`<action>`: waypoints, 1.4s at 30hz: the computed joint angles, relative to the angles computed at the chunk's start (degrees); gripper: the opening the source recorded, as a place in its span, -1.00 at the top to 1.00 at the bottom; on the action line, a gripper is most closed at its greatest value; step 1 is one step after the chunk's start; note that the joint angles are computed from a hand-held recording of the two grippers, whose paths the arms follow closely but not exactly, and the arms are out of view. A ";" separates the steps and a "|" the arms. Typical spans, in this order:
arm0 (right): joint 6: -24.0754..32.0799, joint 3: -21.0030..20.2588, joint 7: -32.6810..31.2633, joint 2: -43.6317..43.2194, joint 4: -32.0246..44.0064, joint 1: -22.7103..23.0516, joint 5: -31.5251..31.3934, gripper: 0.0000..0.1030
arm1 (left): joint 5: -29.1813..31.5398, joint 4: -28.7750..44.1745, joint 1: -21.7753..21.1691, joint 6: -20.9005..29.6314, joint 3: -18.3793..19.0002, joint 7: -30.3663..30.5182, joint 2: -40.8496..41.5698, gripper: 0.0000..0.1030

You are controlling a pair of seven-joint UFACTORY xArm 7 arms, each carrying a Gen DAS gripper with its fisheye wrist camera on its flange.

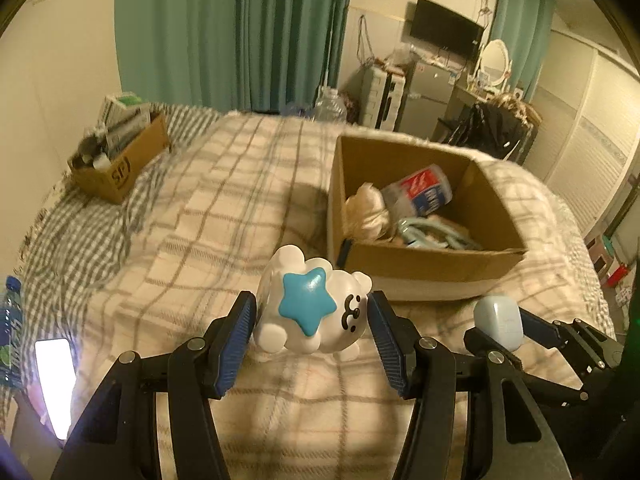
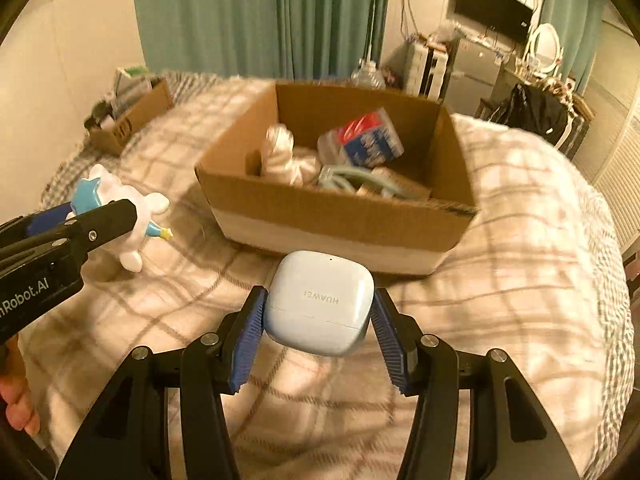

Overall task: Organize objects
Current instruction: 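Grasp the star-faced toy with the left tool while the right tool grasps the earbud case, then lower the toy and earbud case into the cardboard box and release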

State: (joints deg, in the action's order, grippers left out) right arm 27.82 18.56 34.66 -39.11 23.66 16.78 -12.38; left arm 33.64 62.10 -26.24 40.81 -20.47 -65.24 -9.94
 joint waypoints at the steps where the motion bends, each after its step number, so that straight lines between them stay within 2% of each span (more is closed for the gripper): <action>1: 0.92 -0.46 -0.29 -2.03 -0.14 0.31 0.08 -0.02 | 0.76 0.59 -0.11 0.56 -0.44 -0.39 -0.41 -0.14; 8: 4.66 -2.19 -3.28 -12.40 0.07 0.65 0.85 -0.02 | 2.68 4.19 -0.52 1.94 -2.13 -0.83 -1.50 -0.14; 16: 3.85 -4.68 -10.15 -15.06 4.57 -1.61 2.20 -0.02 | 7.51 11.98 -1.60 2.62 -2.67 0.04 2.73 -0.14; 23: -0.99 -6.29 -14.53 -8.38 10.22 -6.89 2.80 -0.02 | 11.39 20.86 -4.72 3.49 0.90 1.99 10.08 -0.11; 24: -1.83 -6.48 -14.99 -6.80 11.23 -7.59 2.83 -0.02 | 11.75 22.02 -5.31 3.63 1.58 2.19 11.13 0.06; 27: -4.08 -6.92 -16.30 -1.90 14.08 -8.97 3.04 -0.02 | 11.55 26.77 -6.95 3.59 3.92 4.33 15.19 0.15; 28: -4.87 -6.88 -16.61 0.32 15.42 -9.58 2.93 -0.02 | 11.67 28.46 -7.59 3.59 4.67 5.02 16.76 0.26; 29: -5.62 -6.90 -16.87 2.35 16.51 -10.09 2.83 -0.02 | 11.18 30.83 -8.17 3.85 5.35 6.55 18.96 0.52; 30: -6.13 -6.98 -17.07 3.99 17.38 -10.45 2.78 -0.02 | 9.94 32.92 -8.56 3.97 5.97 8.22 20.97 0.57; 35: -8.62 -8.20 -17.87 12.71 20.84 -11.33 2.92 -0.01 | 5.41 38.47 -10.26 2.50 9.15 12.16 27.59 0.57; 42: -12.85 -12.28 -20.99 22.03 22.02 -8.40 7.80 -0.02 | 1.16 42.33 -12.57 2.35 13.86 17.08 33.88 0.57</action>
